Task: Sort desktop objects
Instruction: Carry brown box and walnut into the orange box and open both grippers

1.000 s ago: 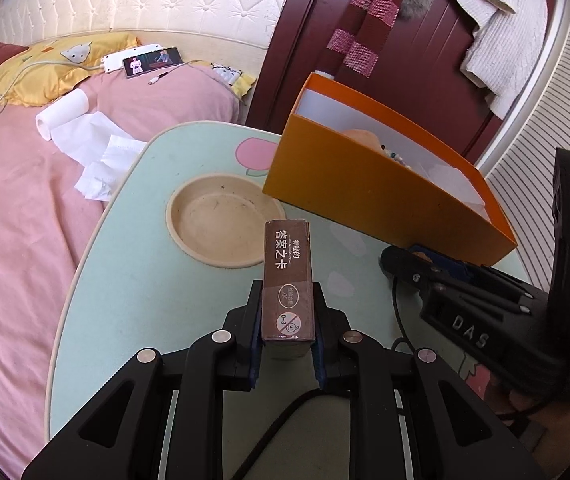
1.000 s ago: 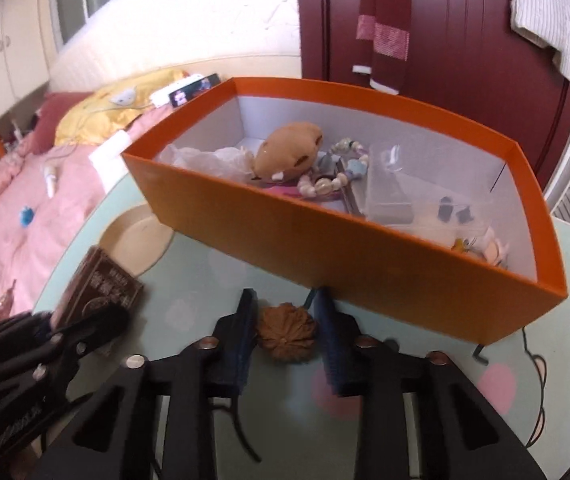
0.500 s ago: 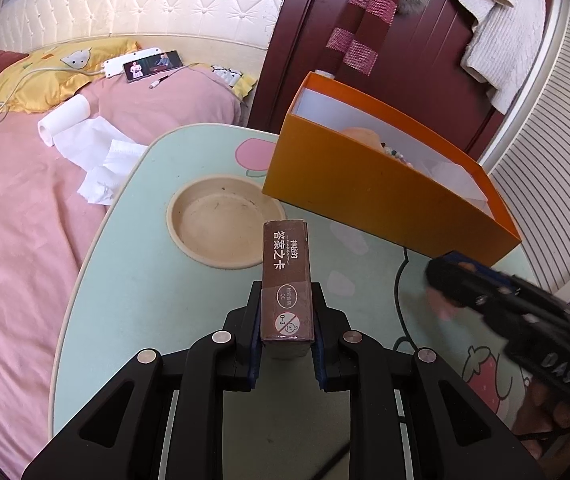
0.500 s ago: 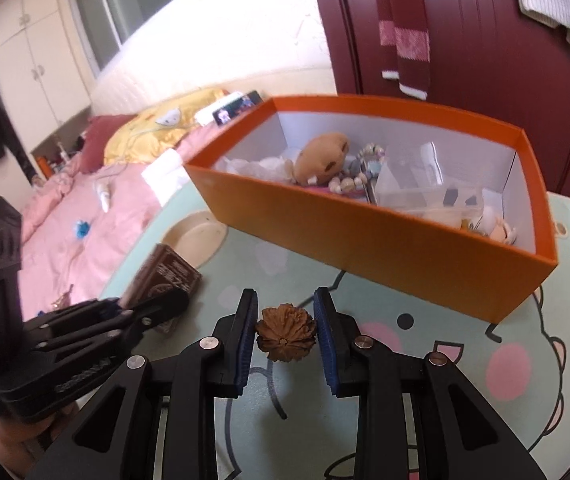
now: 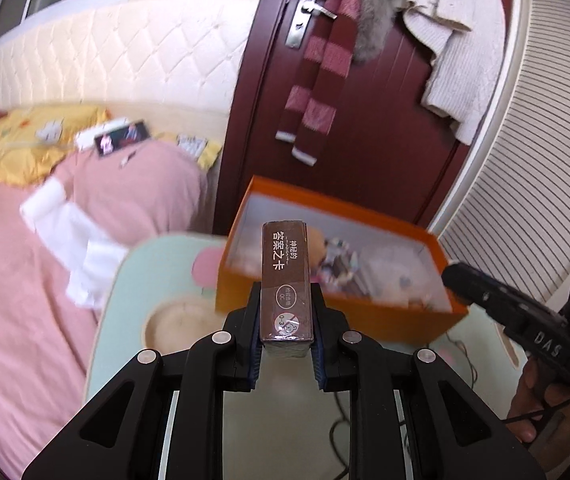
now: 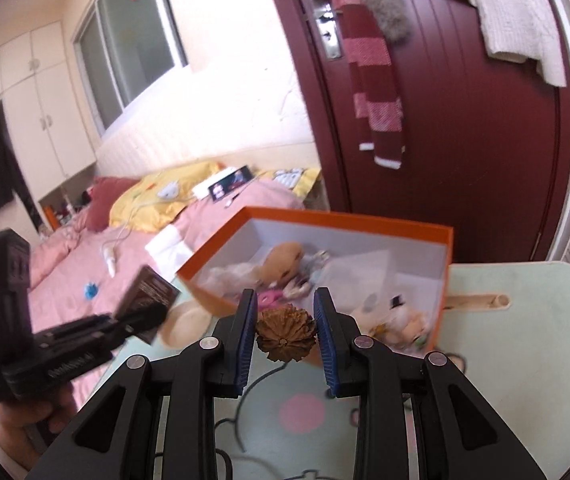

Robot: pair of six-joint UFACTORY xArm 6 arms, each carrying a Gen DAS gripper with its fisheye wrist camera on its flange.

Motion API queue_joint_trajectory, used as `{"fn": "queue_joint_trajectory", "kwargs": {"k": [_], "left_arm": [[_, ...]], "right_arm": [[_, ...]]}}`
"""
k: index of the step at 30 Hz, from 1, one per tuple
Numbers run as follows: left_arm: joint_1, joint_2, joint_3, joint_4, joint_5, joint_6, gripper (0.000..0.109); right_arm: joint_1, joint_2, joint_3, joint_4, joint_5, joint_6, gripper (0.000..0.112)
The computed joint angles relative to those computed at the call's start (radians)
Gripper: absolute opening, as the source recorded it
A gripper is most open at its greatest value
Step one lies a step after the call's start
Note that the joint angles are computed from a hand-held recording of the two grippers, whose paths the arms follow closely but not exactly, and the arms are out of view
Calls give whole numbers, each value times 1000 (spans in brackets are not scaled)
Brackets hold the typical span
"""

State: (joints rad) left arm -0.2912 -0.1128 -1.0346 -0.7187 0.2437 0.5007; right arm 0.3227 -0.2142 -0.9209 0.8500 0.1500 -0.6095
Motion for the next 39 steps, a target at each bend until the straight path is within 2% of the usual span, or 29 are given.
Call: {"fn": "queue_joint_trajectory", "kwargs": {"k": [3,13,28,39], "left_arm": [[-8,68,-90,81,3,-59,21],[-38,249,-288,165,77,-153,21],[-39,279,-306,245,93,-226,21],[-39,263,-293,204,98,-189,22]], "right_arm": [[-27,21,-18,-3,-20,12,28],[-89,70,-52,52,-10,-26,28],[-104,83,-55,67,17,-27,28],[-99,75,-50,78,18,-40,28]]}}
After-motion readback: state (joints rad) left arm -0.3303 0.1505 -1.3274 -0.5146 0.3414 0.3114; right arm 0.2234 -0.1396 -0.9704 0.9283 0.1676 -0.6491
